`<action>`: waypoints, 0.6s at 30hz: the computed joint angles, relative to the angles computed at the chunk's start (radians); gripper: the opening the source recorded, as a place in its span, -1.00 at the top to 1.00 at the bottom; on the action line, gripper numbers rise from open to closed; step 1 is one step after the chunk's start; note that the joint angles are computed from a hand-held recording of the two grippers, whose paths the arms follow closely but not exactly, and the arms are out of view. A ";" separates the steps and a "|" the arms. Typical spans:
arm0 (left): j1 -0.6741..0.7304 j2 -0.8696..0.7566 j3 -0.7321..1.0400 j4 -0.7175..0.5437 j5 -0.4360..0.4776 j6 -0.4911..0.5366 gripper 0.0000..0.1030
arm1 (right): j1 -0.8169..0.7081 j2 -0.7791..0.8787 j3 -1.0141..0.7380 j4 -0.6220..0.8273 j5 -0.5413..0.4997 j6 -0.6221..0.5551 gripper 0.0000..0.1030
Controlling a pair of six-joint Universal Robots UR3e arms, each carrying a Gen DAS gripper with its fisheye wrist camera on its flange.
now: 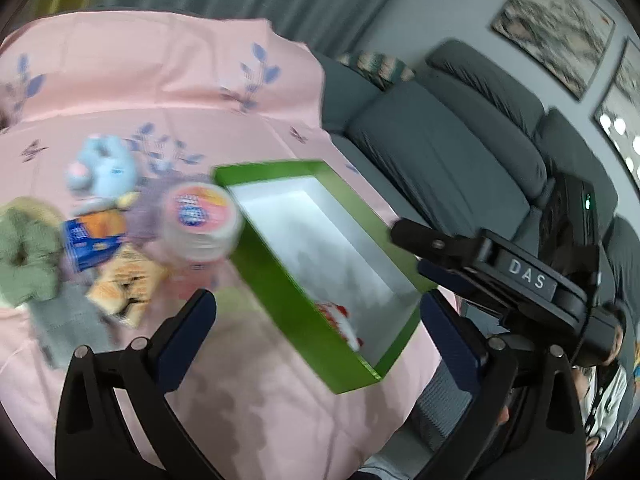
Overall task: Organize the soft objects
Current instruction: 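Return the right tool to the pile of items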
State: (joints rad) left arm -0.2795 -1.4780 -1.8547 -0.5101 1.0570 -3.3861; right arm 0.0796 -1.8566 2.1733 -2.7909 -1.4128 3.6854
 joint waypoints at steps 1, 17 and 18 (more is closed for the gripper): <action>0.023 0.034 -0.018 -0.016 0.001 0.001 -0.97 | 0.008 0.003 -0.006 -0.005 -0.005 -0.001 -0.60; 0.682 0.766 -0.342 -0.637 0.007 0.289 -0.98 | 0.326 0.389 -0.394 0.001 -0.100 0.036 -0.64; 0.727 0.791 -0.356 -0.672 -0.009 0.317 -0.97 | 0.344 0.427 -0.430 0.013 -0.102 0.049 -0.64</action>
State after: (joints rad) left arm 0.4478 -0.6872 -2.2108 -1.1824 1.0477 -3.0695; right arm 0.4239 -1.4299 1.7429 -2.7781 -1.5150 3.7342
